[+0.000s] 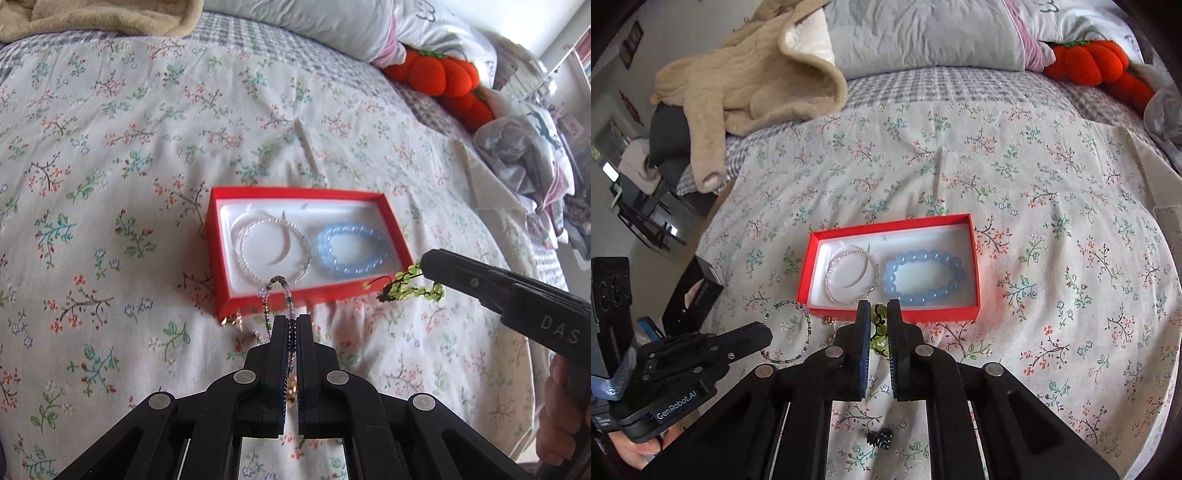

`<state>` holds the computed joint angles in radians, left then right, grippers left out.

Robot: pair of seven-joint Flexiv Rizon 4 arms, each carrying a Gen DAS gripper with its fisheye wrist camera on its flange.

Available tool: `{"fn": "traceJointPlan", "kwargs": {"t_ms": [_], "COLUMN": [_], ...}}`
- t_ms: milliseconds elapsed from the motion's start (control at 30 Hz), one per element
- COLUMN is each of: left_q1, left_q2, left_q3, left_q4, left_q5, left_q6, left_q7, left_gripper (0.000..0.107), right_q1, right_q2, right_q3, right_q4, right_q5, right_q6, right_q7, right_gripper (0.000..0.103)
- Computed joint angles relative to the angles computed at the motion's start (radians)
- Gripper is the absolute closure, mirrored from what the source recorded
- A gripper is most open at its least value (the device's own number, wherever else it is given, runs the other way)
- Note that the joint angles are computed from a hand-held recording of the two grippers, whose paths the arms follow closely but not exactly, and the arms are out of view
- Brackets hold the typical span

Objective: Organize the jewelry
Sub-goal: 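Carry both items into the red box and open both tools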

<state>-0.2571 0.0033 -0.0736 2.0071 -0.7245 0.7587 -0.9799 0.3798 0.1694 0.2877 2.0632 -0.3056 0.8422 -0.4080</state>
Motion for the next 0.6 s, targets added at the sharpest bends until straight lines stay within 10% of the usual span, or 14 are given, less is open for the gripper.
{"fn": "traceJointPlan", "kwargs": {"t_ms": [600], "left_q1": [-0.056], "left_q2": [-0.128], "left_q3": [-0.071], "left_q4": [-0.066], "left_q5": [-0.15], "left_q6": [0.15], "left_q7": [-0.014], "left_gripper": [0.107], "right_q1": [-0.069], "right_q2": [0.0], "right_q3": [-0.021], "right_q4": [0.044], "right_q5": [-0.119], "right_q6": [0.084], "right_q7": [0.082], "right_gripper": [0.094]}}
